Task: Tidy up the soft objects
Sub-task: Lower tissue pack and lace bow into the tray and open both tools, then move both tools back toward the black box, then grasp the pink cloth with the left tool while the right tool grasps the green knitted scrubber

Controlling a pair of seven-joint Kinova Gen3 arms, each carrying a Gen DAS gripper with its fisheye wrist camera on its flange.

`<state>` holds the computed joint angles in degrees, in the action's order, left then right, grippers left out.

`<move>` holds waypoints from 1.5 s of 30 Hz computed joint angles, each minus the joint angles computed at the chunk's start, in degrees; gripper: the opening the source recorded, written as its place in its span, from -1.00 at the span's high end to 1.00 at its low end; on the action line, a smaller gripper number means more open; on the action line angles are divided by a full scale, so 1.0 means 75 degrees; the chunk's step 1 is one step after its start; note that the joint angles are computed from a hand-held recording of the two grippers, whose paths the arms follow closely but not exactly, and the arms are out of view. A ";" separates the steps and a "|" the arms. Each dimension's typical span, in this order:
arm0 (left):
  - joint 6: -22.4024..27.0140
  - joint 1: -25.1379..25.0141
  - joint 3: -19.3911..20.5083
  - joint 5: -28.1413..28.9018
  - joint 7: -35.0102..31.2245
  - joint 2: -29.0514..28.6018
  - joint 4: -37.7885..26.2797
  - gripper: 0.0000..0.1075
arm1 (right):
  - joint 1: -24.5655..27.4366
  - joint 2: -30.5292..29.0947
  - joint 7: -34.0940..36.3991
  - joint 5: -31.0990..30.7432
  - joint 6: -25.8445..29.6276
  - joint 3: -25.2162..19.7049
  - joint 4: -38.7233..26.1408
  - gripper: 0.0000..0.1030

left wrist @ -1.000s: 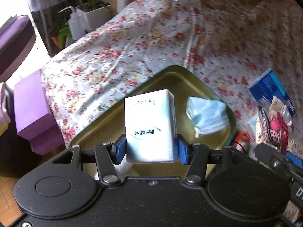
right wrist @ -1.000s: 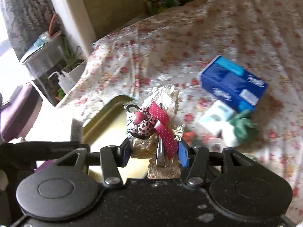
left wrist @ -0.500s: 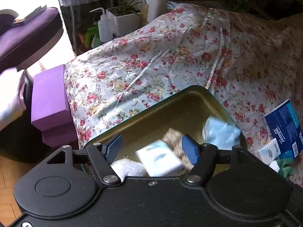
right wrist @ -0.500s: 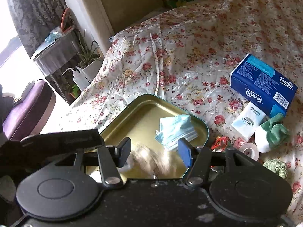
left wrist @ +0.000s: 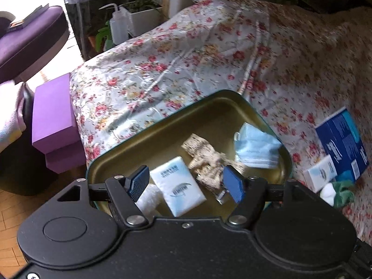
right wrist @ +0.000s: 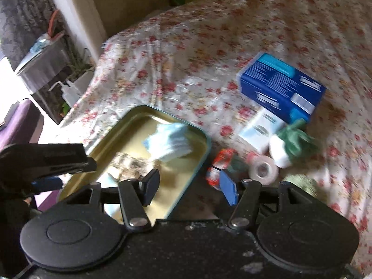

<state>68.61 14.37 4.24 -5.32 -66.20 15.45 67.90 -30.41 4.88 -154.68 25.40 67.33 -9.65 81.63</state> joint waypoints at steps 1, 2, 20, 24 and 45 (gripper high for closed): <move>0.0010 0.0028 0.0035 0.0012 -0.0042 -0.0008 0.0004 -0.22 | 0.0012 -0.0062 -0.0085 0.0002 0.0046 0.0015 0.0087 -0.14; 0.0022 0.0045 0.0072 0.0048 -0.0105 -0.0012 0.0003 -0.23 | 0.0029 -0.0117 -0.0179 0.0014 0.0094 0.0019 0.0169 -0.14; -0.1309 0.0521 0.0545 0.0415 -0.2128 -0.0729 0.1129 -0.24 | 0.1135 -0.0918 -0.1799 0.0360 0.0510 -0.0035 0.2019 -0.23; -0.1430 0.0386 0.0567 0.0964 -0.2288 -0.0751 0.1297 -0.31 | 0.1277 -0.0831 -0.1771 0.0376 0.0120 0.0000 0.2194 -0.38; -0.1032 0.0400 0.0592 0.0995 -0.2478 -0.0697 0.1542 -0.63 | 0.1497 -0.0158 -0.0528 -0.0276 -0.1168 0.0611 0.2486 -0.33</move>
<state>60.88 17.37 8.68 2.15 -84.78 10.22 79.46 -19.18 3.70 -158.64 23.33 58.57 -5.07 100.27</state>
